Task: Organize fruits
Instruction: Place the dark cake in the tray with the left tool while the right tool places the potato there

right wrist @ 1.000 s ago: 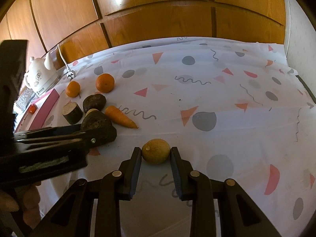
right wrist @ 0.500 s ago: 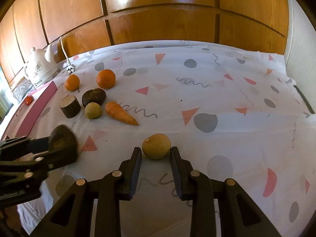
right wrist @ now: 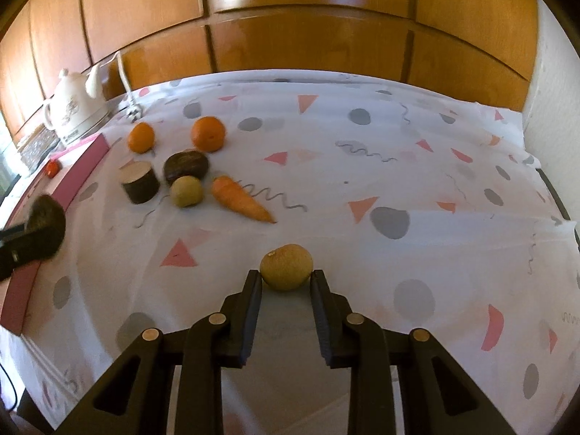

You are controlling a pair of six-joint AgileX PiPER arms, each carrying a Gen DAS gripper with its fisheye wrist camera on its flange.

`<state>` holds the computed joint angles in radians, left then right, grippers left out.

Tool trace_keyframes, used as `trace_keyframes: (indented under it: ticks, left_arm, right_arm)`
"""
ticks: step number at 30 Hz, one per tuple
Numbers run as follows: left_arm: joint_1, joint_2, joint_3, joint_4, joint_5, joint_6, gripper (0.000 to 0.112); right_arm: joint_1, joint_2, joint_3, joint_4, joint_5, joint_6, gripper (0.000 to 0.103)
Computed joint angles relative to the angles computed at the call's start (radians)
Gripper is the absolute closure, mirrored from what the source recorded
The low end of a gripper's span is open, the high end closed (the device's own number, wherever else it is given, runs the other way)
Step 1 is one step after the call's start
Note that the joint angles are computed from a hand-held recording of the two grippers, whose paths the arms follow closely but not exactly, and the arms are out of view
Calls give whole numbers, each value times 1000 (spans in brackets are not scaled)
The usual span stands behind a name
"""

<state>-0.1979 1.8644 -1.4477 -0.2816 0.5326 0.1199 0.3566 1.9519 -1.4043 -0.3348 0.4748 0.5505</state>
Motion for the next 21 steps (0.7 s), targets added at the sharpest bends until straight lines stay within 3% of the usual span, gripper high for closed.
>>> trace_keyframes:
  ticks: [14,21]
  left_arm:
    - [110,-67,82,-20,-36,-4,65]
    - [188,-73,99,-41,-42,15,65]
  right_arm:
    - [79,30,-126,239,55,-242,76]
    - [132,88,-295,415,123,-428,76]
